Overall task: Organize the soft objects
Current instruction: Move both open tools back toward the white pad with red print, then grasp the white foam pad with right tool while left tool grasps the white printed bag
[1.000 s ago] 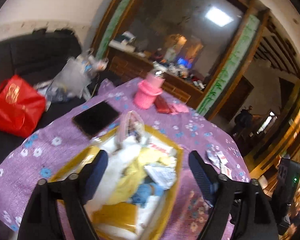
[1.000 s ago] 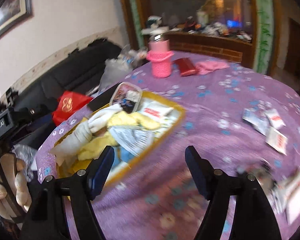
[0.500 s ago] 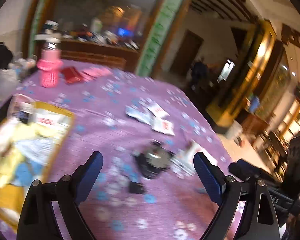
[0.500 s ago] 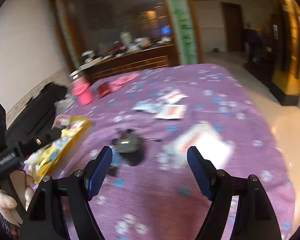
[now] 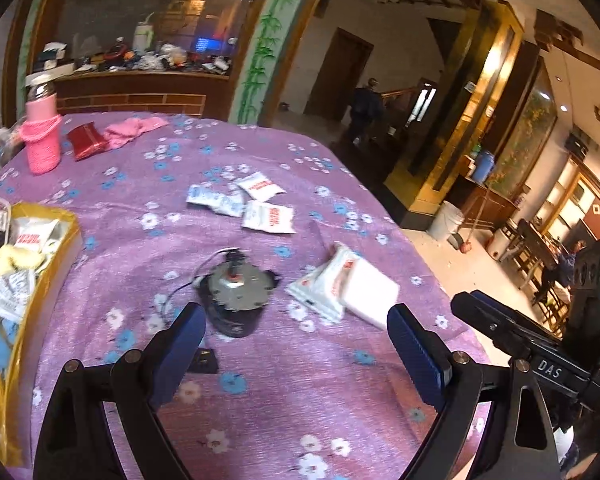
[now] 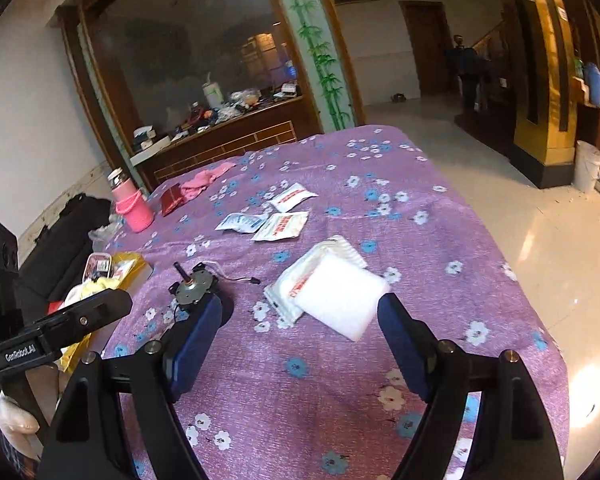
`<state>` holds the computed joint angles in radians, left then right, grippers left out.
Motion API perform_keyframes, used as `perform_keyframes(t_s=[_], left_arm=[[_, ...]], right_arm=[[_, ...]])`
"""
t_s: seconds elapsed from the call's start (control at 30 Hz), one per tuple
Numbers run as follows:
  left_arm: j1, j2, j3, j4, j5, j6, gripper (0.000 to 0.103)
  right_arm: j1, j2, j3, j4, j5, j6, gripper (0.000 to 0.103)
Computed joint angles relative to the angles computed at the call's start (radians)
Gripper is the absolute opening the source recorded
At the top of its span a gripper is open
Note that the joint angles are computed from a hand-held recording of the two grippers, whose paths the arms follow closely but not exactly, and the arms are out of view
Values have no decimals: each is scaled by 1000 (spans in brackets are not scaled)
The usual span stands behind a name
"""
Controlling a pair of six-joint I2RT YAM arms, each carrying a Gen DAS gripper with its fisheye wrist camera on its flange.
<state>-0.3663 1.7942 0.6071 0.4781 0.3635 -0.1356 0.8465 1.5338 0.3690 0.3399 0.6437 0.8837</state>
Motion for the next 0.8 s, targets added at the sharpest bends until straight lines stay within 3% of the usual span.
perform_keyframes(t_s=[0.2, 0.33, 0.47, 0.63, 0.8], left_arm=[[83, 47, -3, -3, 1, 38, 94], [131, 44, -14, -15, -68, 87, 94], [192, 91, 2, -28, -77, 125, 94], [246, 210, 81, -60, -46, 112, 94], [241, 232, 102, -76, -27, 119, 94]], right_arm=[[-54, 124, 119, 41, -73, -107, 80], [-113, 198, 177, 93, -145, -152, 80], [-162, 257, 220, 129, -191, -197, 80], [-226, 305, 247, 129, -229, -207, 80], [-298, 309, 226, 160, -262, -212, 80]])
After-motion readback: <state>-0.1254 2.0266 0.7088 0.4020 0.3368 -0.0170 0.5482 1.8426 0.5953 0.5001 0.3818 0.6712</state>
